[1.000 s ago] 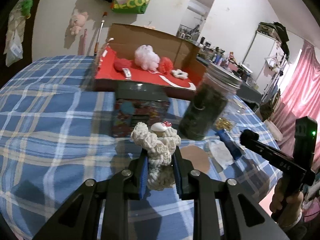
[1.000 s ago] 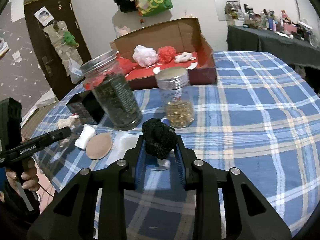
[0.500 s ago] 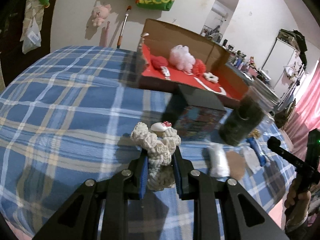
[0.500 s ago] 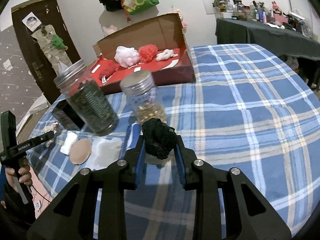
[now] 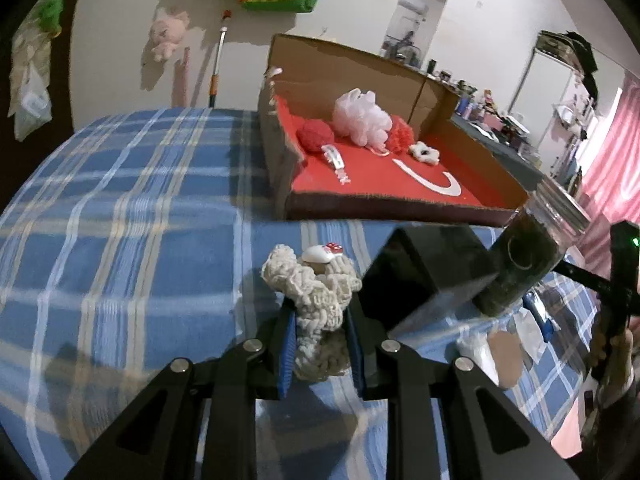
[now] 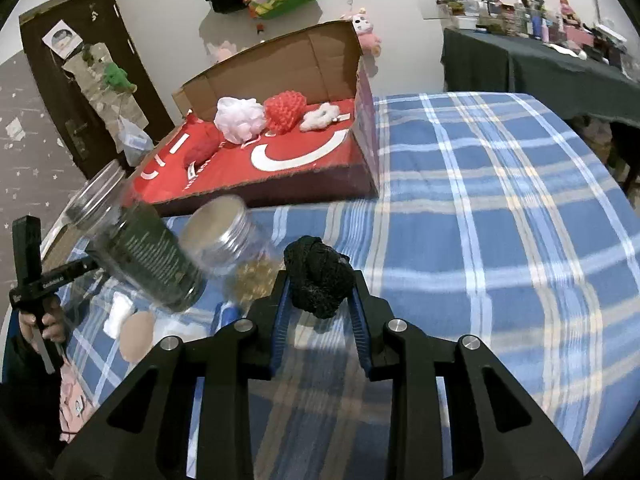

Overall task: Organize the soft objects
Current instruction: 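Lift the cream crocheted loop with the left tool while the right tool lifts the black ball toward the box, then carry the cream loop into the box with the left tool while the right tool carries the black ball in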

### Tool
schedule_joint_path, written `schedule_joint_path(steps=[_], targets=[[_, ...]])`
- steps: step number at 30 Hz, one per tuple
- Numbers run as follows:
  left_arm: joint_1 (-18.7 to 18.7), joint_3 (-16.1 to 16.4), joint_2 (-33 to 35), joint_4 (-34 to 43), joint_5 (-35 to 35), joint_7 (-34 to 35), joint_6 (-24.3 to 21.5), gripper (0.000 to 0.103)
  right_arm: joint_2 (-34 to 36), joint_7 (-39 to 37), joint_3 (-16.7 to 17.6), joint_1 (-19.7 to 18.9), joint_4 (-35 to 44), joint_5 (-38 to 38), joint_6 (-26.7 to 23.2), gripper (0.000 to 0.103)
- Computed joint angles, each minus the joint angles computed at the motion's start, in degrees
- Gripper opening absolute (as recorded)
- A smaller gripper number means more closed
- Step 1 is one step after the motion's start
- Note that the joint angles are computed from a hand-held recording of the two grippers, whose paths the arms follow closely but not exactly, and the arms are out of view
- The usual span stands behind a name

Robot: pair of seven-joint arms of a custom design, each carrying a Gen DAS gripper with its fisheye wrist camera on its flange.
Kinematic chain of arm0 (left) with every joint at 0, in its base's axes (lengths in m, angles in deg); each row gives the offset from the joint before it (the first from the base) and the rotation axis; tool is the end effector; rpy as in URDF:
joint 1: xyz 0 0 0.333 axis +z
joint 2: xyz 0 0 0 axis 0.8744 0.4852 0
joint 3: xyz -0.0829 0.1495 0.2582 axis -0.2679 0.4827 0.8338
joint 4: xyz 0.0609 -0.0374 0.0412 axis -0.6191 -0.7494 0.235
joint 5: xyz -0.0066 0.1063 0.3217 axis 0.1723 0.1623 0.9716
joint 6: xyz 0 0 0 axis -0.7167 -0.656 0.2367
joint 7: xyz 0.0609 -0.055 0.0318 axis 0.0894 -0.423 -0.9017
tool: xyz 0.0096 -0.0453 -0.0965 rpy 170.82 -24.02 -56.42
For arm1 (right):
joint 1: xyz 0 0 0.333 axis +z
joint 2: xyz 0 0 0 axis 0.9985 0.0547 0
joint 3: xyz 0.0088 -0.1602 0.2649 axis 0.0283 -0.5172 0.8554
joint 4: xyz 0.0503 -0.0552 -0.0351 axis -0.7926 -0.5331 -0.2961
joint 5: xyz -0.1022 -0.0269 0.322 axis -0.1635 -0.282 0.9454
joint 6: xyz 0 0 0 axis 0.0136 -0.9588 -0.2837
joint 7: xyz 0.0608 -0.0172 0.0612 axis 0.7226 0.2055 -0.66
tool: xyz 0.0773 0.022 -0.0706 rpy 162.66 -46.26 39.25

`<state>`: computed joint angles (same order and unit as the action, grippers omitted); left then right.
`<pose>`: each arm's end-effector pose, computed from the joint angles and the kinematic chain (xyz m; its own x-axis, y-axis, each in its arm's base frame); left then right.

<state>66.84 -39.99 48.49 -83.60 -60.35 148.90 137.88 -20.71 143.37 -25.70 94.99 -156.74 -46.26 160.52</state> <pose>0.5711 -0.0391 0.3845 -0.4200 -0.8754 0.2392 -0.7112 0.1538 -0.6860 0.4971 0.1351 0.3779 -0.0056 -0.9565 -0.2917 -0.6940 0.2137 -0.6875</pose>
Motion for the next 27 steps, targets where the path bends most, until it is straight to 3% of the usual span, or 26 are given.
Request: schedule_joint_path(steps=[5, 7, 11, 16, 22, 27], targets=[[1.0, -0.1, 1.7, 3.7, 2.1, 1.7, -2.8, 0.024, 2.9, 7.2, 13.1, -17.1, 3.9, -14.2, -2.4, 0.027], [1.6, -0.1, 2.8, 5.7, 3.5, 1.5, -4.9, 0.024, 4.6, 8.2, 17.8, -22.7, 5.7, -17.9, -3.2, 0.027], [2.7, -0.8, 4.2, 8.5, 4.6, 2.9, -7.7, 0.024, 9.2, 8.4, 30.5, -36.3, 8.5, -23.4, -4.3, 0.027], [3.3, -1.3, 5.3, 11.1, 6.9, 3.0, -10.4, 0.024, 13.5, 5.0, 37.6, -42.9, 11.3, -22.7, -6.4, 0.027], [3.4, -1.8, 5.8, 12.9, 9.1, 2.6, -12.2, 0.024, 16.5, -0.2, 42.5, -46.4, 13.4, -20.5, -8.6, 0.027], [3.3, -2.3, 5.9, 14.0, 9.8, 2.7, -12.7, 0.024, 16.8, -4.7, 44.4, -46.9, 14.7, -18.4, -10.2, 0.027]])
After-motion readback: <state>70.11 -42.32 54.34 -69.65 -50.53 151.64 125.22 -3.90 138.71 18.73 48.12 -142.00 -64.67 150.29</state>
